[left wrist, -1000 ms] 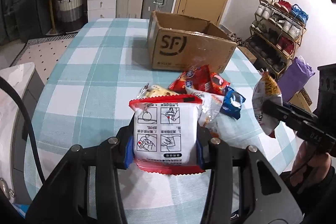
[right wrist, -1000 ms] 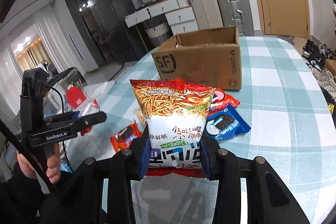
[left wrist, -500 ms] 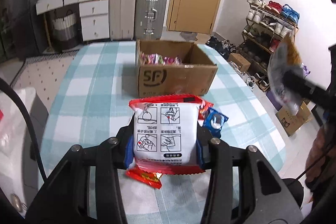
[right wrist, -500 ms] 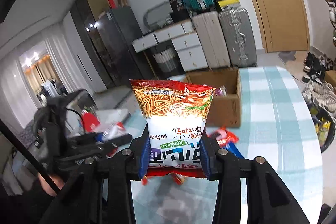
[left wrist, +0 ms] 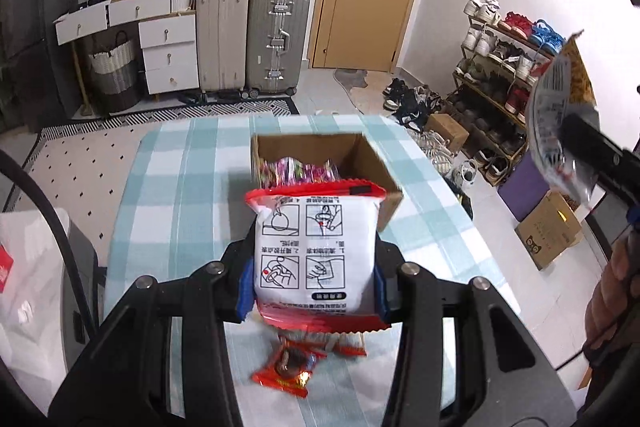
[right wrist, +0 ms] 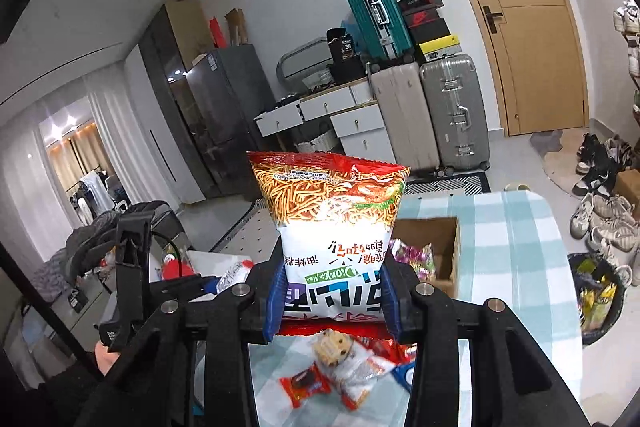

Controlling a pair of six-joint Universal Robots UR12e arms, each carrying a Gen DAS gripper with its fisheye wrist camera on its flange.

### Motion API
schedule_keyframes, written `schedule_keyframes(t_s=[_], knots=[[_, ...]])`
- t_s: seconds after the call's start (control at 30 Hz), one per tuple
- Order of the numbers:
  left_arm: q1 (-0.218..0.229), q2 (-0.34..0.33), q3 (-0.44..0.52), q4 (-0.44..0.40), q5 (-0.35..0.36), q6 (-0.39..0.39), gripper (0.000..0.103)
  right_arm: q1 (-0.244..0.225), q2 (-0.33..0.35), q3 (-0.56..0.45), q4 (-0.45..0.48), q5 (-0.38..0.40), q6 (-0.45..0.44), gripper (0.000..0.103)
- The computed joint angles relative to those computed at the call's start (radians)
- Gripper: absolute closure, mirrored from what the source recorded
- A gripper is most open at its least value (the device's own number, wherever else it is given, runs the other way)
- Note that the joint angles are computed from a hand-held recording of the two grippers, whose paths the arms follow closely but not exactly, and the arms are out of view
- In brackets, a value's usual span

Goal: Organize snacks
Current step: 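Carry both held packs over the open cardboard box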

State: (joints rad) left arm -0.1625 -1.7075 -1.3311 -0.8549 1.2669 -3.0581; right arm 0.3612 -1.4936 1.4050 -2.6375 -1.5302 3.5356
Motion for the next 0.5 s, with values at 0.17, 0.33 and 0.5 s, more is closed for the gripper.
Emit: schedule_keyframes(t_s=[0.17, 0.33, 0.5], knots=[[-0.021, -0.072, 0.131, -0.046, 0.047, 0.016, 0.062, -0.017, 0.045, -0.075, 0.016, 0.019, 0.021, 0.063], [-0.035, -0.149, 0.263, -0.114, 0.044, -0.002, 0.062, -0.032, 0.108, -0.175, 0.067, 0.000, -0.005, 0.063], [-0.041, -0.246, 0.412, -0.185, 0.010, -0.049, 0.062, -0.061, 0.172, -0.261, 0.116, -0.002, -0.017, 0.063]])
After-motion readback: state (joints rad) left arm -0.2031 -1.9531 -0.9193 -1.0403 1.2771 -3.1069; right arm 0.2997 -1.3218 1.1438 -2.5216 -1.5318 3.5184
